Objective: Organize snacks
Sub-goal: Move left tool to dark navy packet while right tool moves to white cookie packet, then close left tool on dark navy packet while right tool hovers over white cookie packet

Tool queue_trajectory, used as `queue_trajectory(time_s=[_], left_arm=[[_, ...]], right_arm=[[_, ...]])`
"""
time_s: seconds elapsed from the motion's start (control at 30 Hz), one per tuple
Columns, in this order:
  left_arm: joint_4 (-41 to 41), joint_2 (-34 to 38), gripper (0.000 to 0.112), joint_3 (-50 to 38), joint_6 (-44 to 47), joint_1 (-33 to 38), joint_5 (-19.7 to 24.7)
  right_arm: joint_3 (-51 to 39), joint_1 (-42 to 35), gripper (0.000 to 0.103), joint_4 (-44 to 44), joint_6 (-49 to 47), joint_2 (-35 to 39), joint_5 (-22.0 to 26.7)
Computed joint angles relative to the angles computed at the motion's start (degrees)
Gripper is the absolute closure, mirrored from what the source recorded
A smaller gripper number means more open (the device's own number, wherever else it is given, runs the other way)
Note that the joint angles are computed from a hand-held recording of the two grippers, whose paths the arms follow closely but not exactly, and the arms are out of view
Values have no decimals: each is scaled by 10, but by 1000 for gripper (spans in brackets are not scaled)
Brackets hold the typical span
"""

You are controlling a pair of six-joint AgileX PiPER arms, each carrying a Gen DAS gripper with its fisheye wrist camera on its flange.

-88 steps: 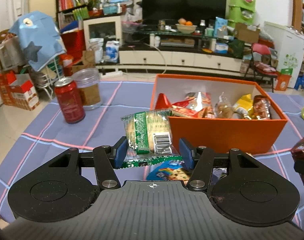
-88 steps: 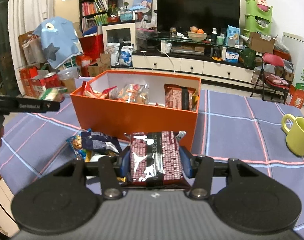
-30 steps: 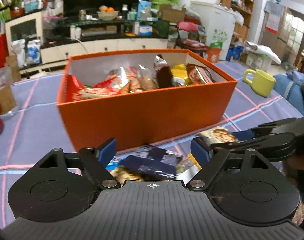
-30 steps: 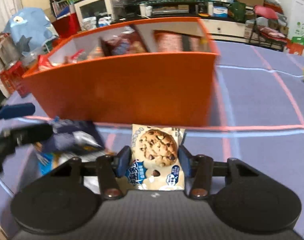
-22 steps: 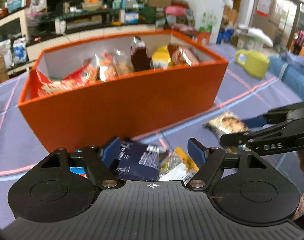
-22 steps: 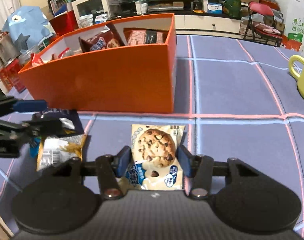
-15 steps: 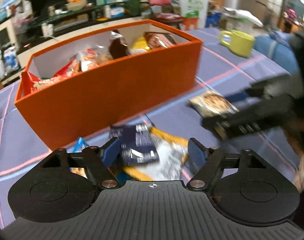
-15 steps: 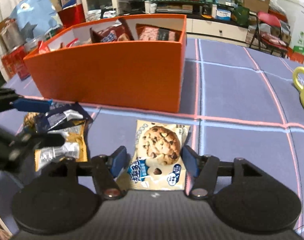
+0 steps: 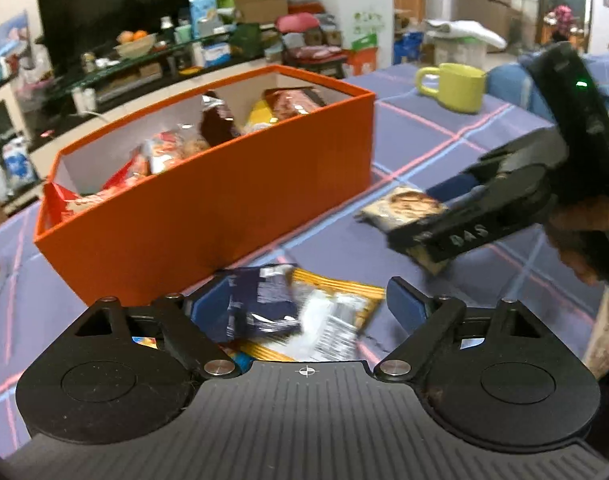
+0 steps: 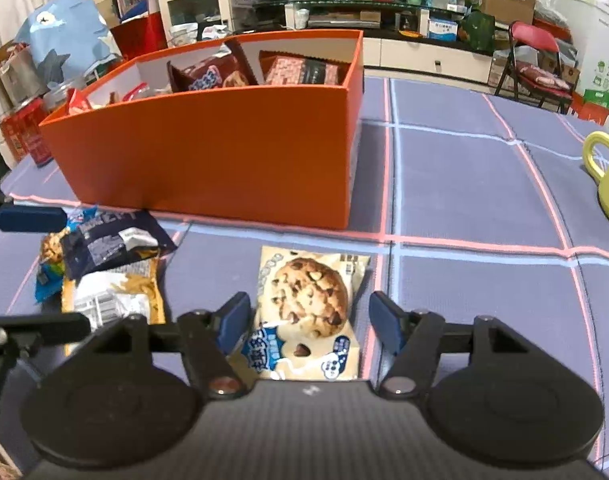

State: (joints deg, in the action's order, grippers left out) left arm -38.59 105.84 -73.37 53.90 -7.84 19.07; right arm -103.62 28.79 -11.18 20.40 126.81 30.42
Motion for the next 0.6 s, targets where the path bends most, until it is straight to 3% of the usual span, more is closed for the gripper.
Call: queue_trajectory(time_s=[0.13, 0.3, 0.4, 0.43, 0.6], left_arm=[[38, 25, 45, -39, -105, 12, -3], [116, 65, 46, -101, -222, 15, 44], [193, 89, 60, -135, -314, 7, 74], [208, 97, 73, -146, -340, 9, 87], [196, 89, 73, -133, -353, 25, 92]], right_arm=[[-7, 3, 34, 1, 0, 1, 15], [2, 6, 33, -6, 3, -4, 14], [1, 7, 32, -3, -1, -5, 17], [1, 7, 32, -2, -2, -5, 17], [6, 6, 31, 3, -9, -7, 15]])
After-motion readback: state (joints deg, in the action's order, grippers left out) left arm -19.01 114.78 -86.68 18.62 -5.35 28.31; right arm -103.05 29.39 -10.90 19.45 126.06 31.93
